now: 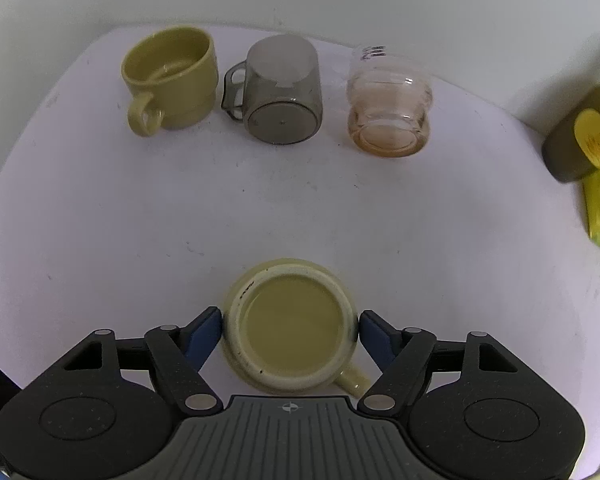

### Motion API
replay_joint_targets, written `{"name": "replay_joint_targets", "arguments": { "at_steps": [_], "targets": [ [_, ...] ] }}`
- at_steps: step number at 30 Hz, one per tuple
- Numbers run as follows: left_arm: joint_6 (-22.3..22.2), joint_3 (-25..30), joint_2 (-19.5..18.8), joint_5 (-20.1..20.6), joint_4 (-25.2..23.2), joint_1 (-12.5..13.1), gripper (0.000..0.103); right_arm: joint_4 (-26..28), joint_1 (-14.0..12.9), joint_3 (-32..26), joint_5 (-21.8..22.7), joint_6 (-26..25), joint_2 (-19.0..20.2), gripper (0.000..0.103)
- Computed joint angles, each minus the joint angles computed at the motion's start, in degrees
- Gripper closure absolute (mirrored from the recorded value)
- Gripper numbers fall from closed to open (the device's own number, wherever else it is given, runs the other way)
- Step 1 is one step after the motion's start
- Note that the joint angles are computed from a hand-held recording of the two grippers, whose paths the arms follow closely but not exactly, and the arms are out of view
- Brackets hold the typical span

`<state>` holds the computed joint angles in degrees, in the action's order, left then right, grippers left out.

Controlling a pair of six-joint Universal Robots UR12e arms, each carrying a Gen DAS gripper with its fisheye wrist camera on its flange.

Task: Flip cup upright
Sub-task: 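Rotate the dog-print mug with the left tool so its opening faces up, then lower the mug onto the table with the left tool and open it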

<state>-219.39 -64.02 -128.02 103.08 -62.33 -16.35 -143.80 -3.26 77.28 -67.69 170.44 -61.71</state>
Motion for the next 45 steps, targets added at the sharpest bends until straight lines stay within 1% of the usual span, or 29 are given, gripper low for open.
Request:
{"name": "replay_joint_targets", "arguments": {
  "at_steps": [1,2,4,6,7,10,14,15,17,19,20,22,23,24,26,27,28,29,31,32,33,34,35,37,39,41,43,44,45],
  "targets": [
    [-0.1,-0.2,0.1,0.4,-0.2,-0.3,0.032,0.2,0.0,0.1,0.1,-0.1,-0.1,0.025],
    [-1.3,-0.2,0.0,1.0,-1.2,-0.7,0.035,0.5,-0.1,0.2,0.3,-0.4,-0.2,0.025],
    [-3.7,-0.8,0.1,0.5,-1.4,-0.9,0.042,0.7,-0.4,0.5,0.5,-0.8,-0.4,0.025],
    [-5.6,-0.3,-0.2,1.0,-2.3,-1.2,0.043,0.7,-0.8,0.8,0.9,-1.4,-0.7,0.025],
    [-5.7,-0.4,-0.2,1.1,-2.2,-1.1,0.043,0.7,-0.9,0.9,1.0,-1.5,-0.8,0.026],
    [-8.5,0.8,-0.8,1.8,-3.2,-1.4,0.043,1.2,-1.6,1.4,1.7,-2.1,-1.2,0.025],
    [-9.4,2.5,-1.8,2.2,-4.5,-1.3,0.042,2.9,-2.1,2.2,2.3,-3.6,-2.0,0.025],
    [-9.4,3.0,-1.9,2.7,-5.2,-1.5,0.039,3.2,-2.1,2.6,2.3,-4.3,-2.3,0.025],
    [-8.8,2.0,-1.4,3.9,-3.8,-1.7,0.033,3.2,-1.9,2.9,2.0,-5.2,-2.6,0.025],
    [-7.3,-0.5,0.1,5.1,-0.6,-2.1,0.032,1.9,-1.3,3.8,0.9,-5.3,-3.4,0.025],
    [-6.9,-1.4,0.5,4.9,0.3,-2.1,0.032,1.6,-1.2,4.0,0.6,-5.1,-3.5,0.025],
    [-6.0,-5.1,2.9,4.4,3.9,-2.0,0.031,0.9,-0.4,4.6,-0.9,-3.8,-4.1,0.025],
    [-5.8,-6.0,3.5,4.2,4.7,-1.9,0.028,0.9,0.3,4.9,-2.3,-3.0,-4.5,0.025],
    [-5.8,-8.9,5.6,3.6,7.4,-1.8,0.026,0.7,1.0,5.4,-3.4,-2.2,-4.9,0.025],
    [-5.1,-12.3,7.9,3.1,11.3,-1.5,0.016,0.8,2.0,6.1,-4.8,-0.7,-5.7,0.025],
    [-4.2,-14.9,10.0,3.2,13.9,-1.4,0.015,1.1,2.9,6.6,-5.7,0.5,-6.4,0.023],
    [-3.6,-16.6,11.4,3.3,15.2,-1.3,0.009,1.2,3.0,6.7,-5.9,0.5,-6.5,0.019],
    [-3.1,-17.6,12.2,3.2,16.2,-1.2,0.003,1.4,3.8,7.1,-7.1,1.0,-7.1,0.015],
    [-1.1,-21.5,15.7,4.3,19.8,-1.0,0.000,1.3,4.9,7.7,-9.2,1.7,-7.9,0.001],
    [-0.7,-22.1,16.3,5.0,20.2,-1.1,0.000,1.6,5.8,8.0,-10.7,2.1,-8.5,0.000],
    [0.9,-23.4,17.9,7.4,20.8,-1.4,0.000,1.9,6.7,8.4,-11.7,2.3,-9.1,0.000],
    [2.0,-24.2,18.9,9.0,21.0,-1.7,0.000,2.1,7.0,8.4,-12.1,2.4,-9.2,0.000],
    [3.3,-25.0,19.9,10.4,21.2,-1.8,0.000,2.6,7.8,8.5,-13.5,2.6,-9.7,0.000],
    [5.2,-26.3,21.5,12.2,22.1,-2.1,0.000,2.8,8.8,9.1,-14.5,3.1,-10.6,0.000],
    [6.6,-27.9,23.1,12.5,23.3,-2.1,0.000,3.3,10.1,10.1,-15.0,3.8,-11.9,0.000],
    [7.4,-28.9,24.1,13.0,23.1,-2.1,0.000,4.2,10.8,10.5,-15.6,4.2,-12.5,0.000],
    [8.1,-30.0,25.3,13.4,21.6,-2.1,0.000,3.9,11.7,11.6,-16.8,4.3,-13.5,0.000],
    [8.2,-30.2,25.5,13.5,21.6,-2.2,0.000,3.5,12.5,12.6,-18.3,4.3,-14.2,0.000],
    [8.7,-31.1,26.2,13.1,21.7,-2.1,0.000,3.5,12.8,12.9,-18.7,4.3,-14.5,0.000]
  ]
}}
